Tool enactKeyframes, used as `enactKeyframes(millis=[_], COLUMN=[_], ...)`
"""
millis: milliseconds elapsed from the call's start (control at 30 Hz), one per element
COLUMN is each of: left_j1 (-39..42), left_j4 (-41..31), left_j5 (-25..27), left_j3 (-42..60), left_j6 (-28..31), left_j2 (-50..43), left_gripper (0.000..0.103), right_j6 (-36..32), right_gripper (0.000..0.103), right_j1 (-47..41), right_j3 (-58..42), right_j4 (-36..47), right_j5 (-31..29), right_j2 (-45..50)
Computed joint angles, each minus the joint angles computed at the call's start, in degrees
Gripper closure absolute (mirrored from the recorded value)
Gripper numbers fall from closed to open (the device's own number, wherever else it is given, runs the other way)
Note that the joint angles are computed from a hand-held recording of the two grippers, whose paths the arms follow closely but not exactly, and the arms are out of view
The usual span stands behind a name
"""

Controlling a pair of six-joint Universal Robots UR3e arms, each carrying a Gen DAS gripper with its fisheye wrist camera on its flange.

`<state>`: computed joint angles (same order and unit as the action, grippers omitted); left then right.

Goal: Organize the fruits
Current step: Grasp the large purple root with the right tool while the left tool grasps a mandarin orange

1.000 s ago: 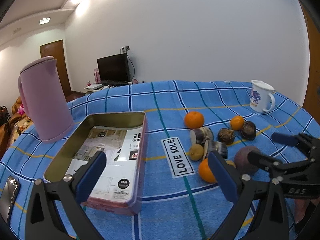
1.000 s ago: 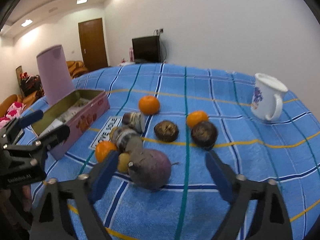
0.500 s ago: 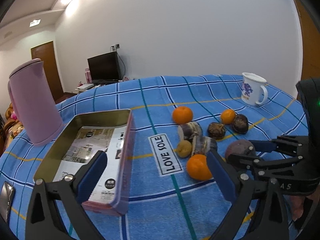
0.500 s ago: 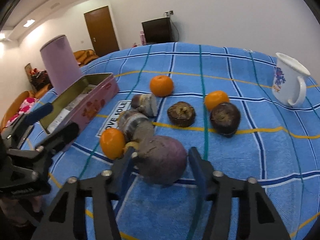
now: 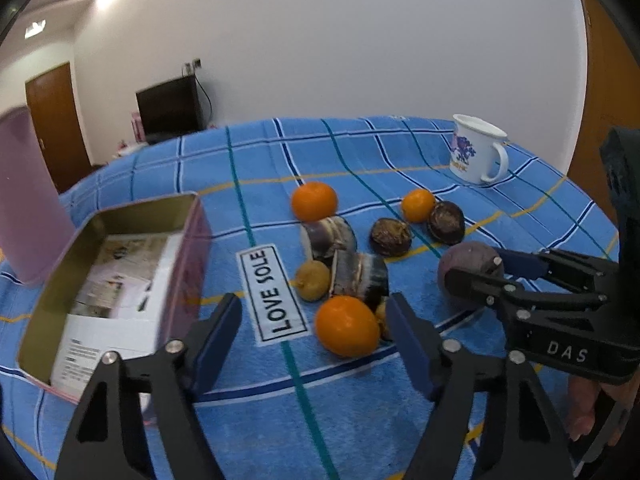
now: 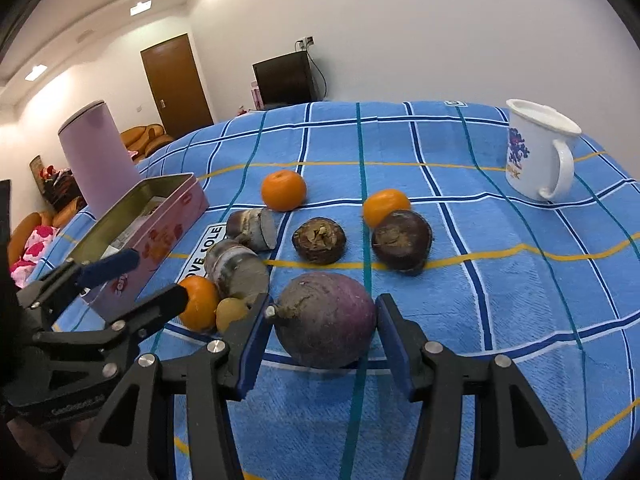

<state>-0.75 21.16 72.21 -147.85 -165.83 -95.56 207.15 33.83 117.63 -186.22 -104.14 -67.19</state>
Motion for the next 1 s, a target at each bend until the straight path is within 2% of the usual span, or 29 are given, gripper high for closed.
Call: enactKeyframes(millis=[133,333,433,467,700,1000], left_j1=[-0.9,-0.3,1.4,1.8,2.5,3.4], left_j4=[-4.8,-9.2,-11.6,-12.2,-12.0,-4.8], left_j5=[-0.4,-2.0,-5.3,-6.2,-7.1,-6.5], left_j3=[2.6,4.0,3.8,3.6,3.0,-0.6], left_j6=[0.3,1.3,2.3,2.8,2.8,1.6], left_j2=[-1.0,-1.0,-0.2,0.1,0.6,1.8], left_gripper=[0.044,0.045,0.056,0.064,0.066,0.066], right_j6=[-0.1,-0.7,-1.4,-1.5,-1.8,-2.6], right_gripper=[0.049,0.049,0.049,0.049,0.049,0.049], right_j1=[-0.3,-0.4,-0.2,-0.1,0.5,2.1], right_j3=[0.4,0.1,-0.7,-0.8,-0.9,0.0], right_j4=[-0.6,-0.3,0.7,0.8,0.4,-3.0], right_j5=[0.2,0.5,0.7,0.6,-0.2,-2.4], right_j2=[0.0,0.2,0.5,0.5,0.6,0.6])
